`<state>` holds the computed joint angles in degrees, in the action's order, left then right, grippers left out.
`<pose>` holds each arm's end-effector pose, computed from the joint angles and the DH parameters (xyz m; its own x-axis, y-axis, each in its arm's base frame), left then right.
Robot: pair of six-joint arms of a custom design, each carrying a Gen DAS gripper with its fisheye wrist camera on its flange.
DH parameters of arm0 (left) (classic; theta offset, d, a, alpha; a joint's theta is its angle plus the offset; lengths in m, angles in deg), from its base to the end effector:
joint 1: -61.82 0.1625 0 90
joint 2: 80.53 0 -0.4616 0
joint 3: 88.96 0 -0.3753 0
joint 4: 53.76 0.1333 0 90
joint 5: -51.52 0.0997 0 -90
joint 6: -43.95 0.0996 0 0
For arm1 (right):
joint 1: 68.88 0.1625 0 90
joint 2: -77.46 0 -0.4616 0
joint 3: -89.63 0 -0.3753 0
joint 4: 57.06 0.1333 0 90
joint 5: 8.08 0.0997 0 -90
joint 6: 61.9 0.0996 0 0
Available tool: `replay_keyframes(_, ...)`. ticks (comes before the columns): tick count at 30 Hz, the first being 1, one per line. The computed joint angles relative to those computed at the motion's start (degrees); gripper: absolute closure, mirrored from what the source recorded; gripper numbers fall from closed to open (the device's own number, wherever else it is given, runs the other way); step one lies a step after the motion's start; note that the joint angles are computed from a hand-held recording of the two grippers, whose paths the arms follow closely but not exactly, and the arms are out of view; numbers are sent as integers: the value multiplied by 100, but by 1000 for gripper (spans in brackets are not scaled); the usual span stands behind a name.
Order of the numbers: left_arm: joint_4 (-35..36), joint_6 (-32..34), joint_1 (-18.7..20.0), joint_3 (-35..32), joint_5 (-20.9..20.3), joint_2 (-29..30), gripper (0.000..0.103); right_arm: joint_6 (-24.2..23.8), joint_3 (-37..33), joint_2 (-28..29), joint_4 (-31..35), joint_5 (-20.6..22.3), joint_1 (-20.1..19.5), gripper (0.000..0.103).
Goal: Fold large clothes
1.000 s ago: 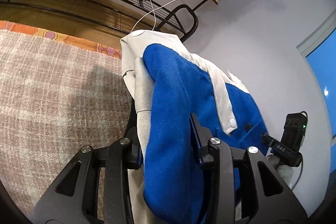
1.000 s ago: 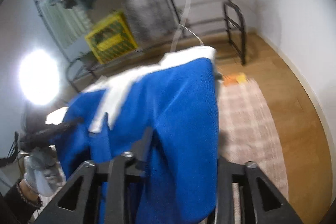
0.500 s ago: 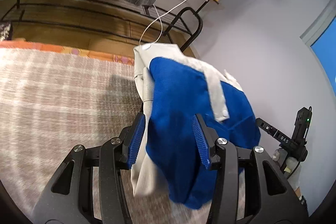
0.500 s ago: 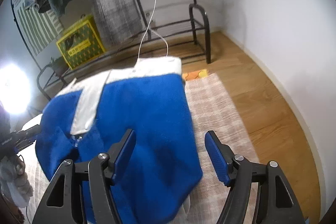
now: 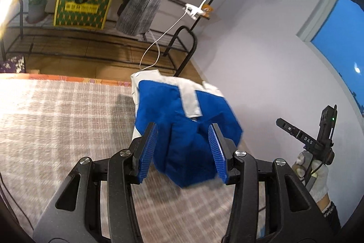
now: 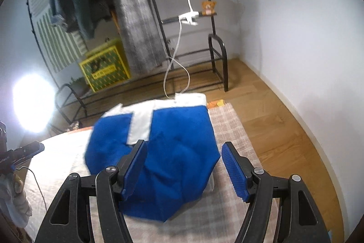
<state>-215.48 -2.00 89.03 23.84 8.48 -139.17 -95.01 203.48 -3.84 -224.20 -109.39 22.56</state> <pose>-0.4176 -0.4465 0.2177 -0.9627 0.0386 -0.2676 0.2243 0.6669 -0.7106 0.1269 -0.5227 0.4173 -0.8142 -0.2942 0.5005 -0.5524 0.6580 -0.5117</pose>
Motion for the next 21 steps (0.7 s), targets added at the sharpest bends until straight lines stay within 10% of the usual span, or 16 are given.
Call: replay_keyframes(21,5015,-3263,-2936,-636,1212,-1229,56,210,562,-2879,1793,-110,1682,28)
